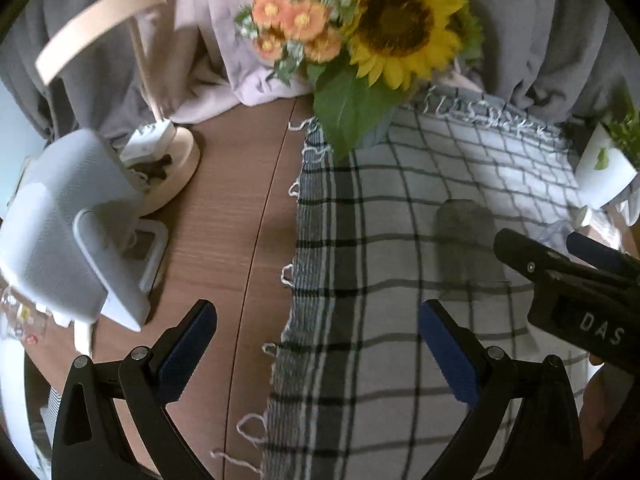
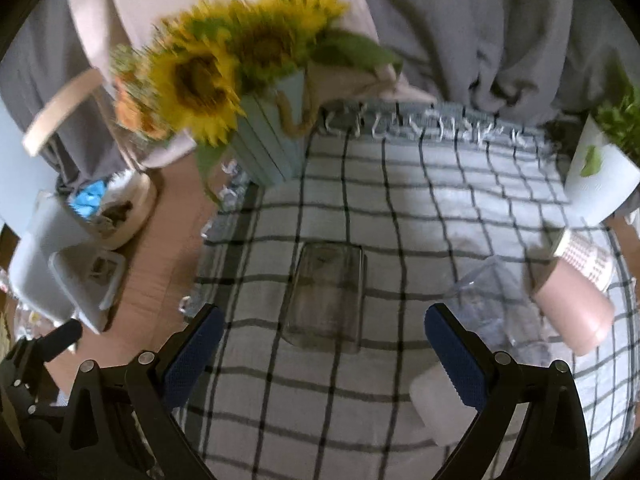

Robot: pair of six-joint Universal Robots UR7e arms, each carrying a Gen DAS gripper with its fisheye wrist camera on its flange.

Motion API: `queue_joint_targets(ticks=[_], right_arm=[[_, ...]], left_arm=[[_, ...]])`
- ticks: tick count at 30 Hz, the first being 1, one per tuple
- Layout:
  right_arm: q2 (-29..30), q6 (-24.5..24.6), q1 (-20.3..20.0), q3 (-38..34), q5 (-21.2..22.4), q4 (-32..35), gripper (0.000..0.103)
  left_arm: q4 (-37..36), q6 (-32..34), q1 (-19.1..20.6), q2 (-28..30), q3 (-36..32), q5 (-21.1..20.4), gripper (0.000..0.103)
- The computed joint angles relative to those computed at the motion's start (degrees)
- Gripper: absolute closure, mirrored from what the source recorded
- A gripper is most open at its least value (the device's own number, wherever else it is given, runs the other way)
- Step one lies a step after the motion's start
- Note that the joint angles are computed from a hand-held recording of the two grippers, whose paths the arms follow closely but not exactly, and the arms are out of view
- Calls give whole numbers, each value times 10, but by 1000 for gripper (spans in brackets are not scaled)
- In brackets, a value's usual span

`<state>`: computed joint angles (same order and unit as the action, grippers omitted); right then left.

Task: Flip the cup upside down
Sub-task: 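Move the right tool toward the clear glass jar lying on its side, then close the right tool on the glass jar and lift it, rotating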

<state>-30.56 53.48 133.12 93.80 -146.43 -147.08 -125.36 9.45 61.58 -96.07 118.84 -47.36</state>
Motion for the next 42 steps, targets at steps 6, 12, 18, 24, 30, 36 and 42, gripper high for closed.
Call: queue_joint_targets(ticks=[6,12,18,24,30,36,42], right_arm=[[20,9,-38,-28,17,28,5],[32,7,-70,-45,54,47,12],[36,17,-91,-48,89,50,19],[41,14,-104,-54,105,59,32],[37,11,-109,-41,113,32,34],[29,17,-99,-32,111,24,34],[17,35,-72,-15,99,22,34]], left_arm=[[-1,13,38,55,-27,-7,0],[31,3,58,84,-54,-27,0],[49,-5,66,105,-72,-24,0],[51,1,71,119,-79,-21,0],[35,12,69,116,-75,-19,0],[21,28,62,98,-62,-13,0],[37,29,60,71,-54,-20,0]])
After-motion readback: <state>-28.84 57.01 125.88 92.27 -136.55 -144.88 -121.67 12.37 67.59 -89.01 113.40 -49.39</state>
